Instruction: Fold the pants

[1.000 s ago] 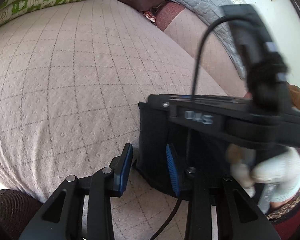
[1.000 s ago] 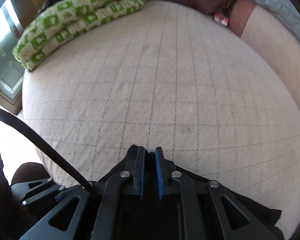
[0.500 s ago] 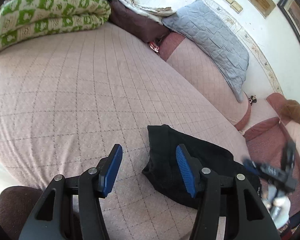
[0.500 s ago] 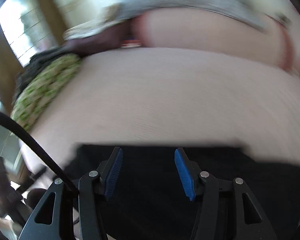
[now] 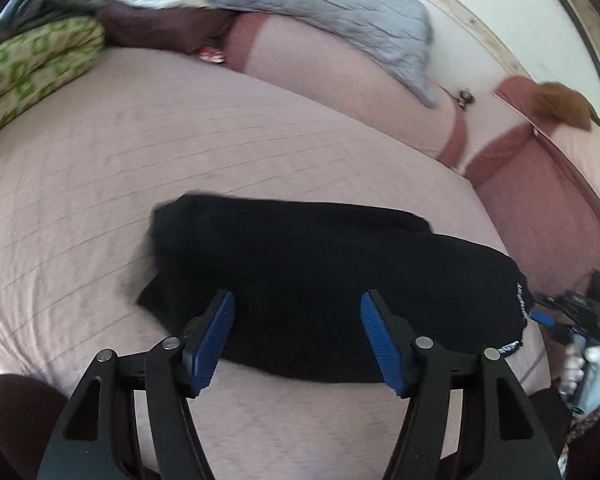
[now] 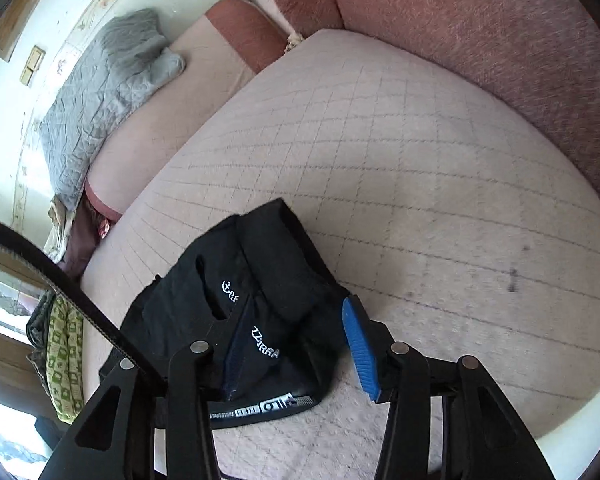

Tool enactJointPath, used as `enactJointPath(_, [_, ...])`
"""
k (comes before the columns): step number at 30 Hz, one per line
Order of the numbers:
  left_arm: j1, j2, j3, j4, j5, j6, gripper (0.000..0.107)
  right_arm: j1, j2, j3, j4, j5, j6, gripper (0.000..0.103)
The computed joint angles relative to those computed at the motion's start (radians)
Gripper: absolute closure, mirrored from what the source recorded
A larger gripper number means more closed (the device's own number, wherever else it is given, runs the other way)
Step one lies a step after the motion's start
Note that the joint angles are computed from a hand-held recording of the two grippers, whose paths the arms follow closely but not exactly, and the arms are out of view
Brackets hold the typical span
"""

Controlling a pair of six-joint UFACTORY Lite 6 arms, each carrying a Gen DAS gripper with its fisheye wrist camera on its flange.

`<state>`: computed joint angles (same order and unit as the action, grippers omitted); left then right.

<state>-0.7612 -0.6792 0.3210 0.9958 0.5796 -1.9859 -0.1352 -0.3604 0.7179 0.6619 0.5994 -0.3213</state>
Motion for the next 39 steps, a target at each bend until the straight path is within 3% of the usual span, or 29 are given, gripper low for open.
enactJointPath(2, [-0.041,0.041,0.049,0.021,0.035,-0.014,0.041,0.072,0.050,-0.011,-0.016,-0.082,0.049,0.053])
enactJointPath(3, [-0.050,0.070,0.075,0.028,0.037,-0.007,0.039,0.111,0.070,-0.010,-0.054,-0.118,0.107,0.060])
enactJointPath(4, [-0.039,0.103,0.099,0.023,0.023,0.017,0.036,0.125,0.084,-0.009,-0.065,-0.133,0.124,0.076])
enactJointPath(7, [0.021,0.234,0.158,0.004,-0.028,0.107,0.035,0.076,0.039,-0.044,0.058,-0.099,0.007,0.094])
enactJointPath(11, [0.128,0.304,0.153,-0.014,-0.146,0.193,0.035,-0.009,-0.141,-0.089,0.009,0.041,0.044,0.095])
enactJointPath(17, [0.272,0.346,0.112,-0.081,-0.327,0.324,0.035,-0.182,-0.228,-0.138,0.020,0.216,0.020,0.095])
enactJointPath(18, [0.276,0.358,0.110,-0.080,-0.336,0.329,0.035,-0.176,-0.217,-0.139,-0.013,0.192,0.044,0.095])
enactJointPath(21, [0.262,0.389,0.095,0.039,-0.339,0.232,0.035,-0.082,-0.097,-0.104,-0.245,0.108,0.265,0.078])
enactJointPath(25, [0.197,0.395,0.077,0.210,-0.288,0.065,0.032,0.100,-0.236,-0.094,-0.604,0.042,0.658,0.076])
enactJointPath(27, [0.167,0.414,0.072,0.337,-0.270,-0.075,0.027,0.195,-0.279,-0.083,-0.647,-0.010,0.730,0.076])
enactJointPath(29, [0.127,0.447,0.084,0.399,-0.232,-0.150,0.022,0.276,-0.227,-0.055,-0.527,-0.092,0.644,0.076])
enactJointPath(34, [0.034,0.493,0.078,0.490,-0.130,-0.261,0.021,0.507,0.187,0.141,-0.067,-0.263,0.196,0.076])
enactJointPath(37, [0.017,0.476,0.048,0.538,-0.118,-0.320,0.019,0.588,0.483,0.364,0.246,-0.235,-0.086,0.076])
enactJointPath(39, [0.016,0.483,0.047,0.570,-0.118,-0.352,0.017,0.612,0.692,0.547,0.373,-0.202,-0.170,0.076])
